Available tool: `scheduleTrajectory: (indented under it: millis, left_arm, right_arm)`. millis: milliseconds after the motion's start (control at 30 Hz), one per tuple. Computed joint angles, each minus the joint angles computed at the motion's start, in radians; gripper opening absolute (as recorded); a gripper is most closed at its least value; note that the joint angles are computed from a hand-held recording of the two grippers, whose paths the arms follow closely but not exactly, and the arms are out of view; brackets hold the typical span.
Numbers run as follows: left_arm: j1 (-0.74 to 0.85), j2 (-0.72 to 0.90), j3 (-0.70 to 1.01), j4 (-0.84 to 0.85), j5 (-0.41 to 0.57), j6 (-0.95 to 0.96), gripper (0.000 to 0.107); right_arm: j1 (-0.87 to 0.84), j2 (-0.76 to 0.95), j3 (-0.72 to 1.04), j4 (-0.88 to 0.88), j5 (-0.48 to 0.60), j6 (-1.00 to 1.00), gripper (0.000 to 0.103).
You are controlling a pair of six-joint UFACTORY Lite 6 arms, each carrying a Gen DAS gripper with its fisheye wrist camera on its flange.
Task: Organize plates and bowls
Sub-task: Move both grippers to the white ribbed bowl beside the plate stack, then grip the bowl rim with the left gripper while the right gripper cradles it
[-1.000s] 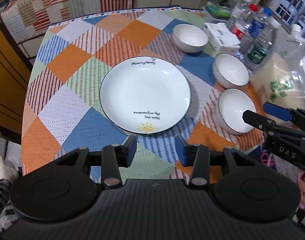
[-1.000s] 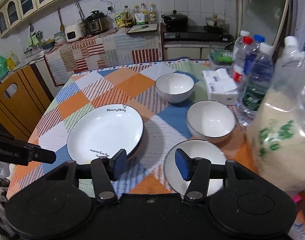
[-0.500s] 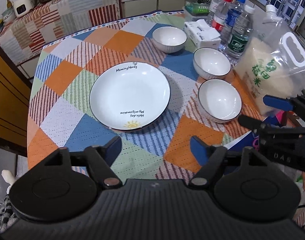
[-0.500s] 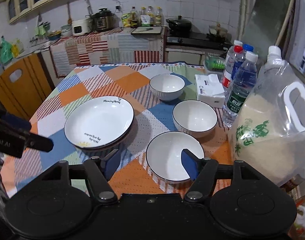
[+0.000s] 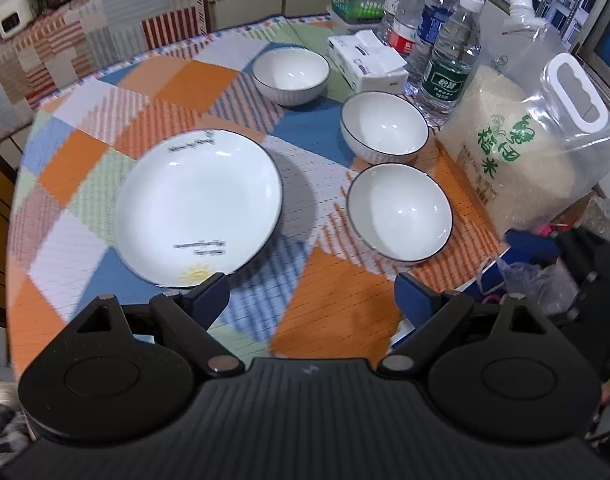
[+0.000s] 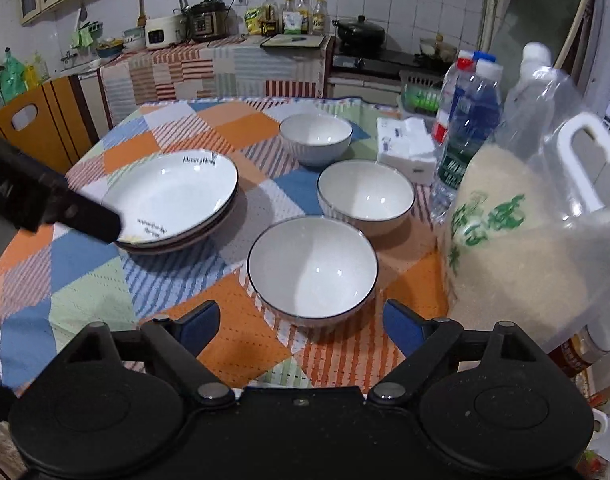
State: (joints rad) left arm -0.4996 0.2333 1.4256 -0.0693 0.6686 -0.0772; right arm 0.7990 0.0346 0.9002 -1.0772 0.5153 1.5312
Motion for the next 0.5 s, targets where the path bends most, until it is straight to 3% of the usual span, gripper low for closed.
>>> scheduleTrajectory:
  millis: [100,333,500]
  left_arm:
    - [-0.009,0.120,0.075,-0.047,-0.004,0.015,0.088]
    - [-0.045,0.314,0.144,-0.129,-0.164,0.078,0.083]
    - [-0.057,0.483,0.291,-0.181,-0.153,0.101,0.061]
  right_arm:
    - [-0.041,0.077,0.008,-0.037,-0.063,0.065,0.091]
    - [-0.108,0.275,0.063,-0.231,-0.155,0.312,0.091]
    - [-0.121,0.379,0.117,-0.371,-0.134,0.446,0.091]
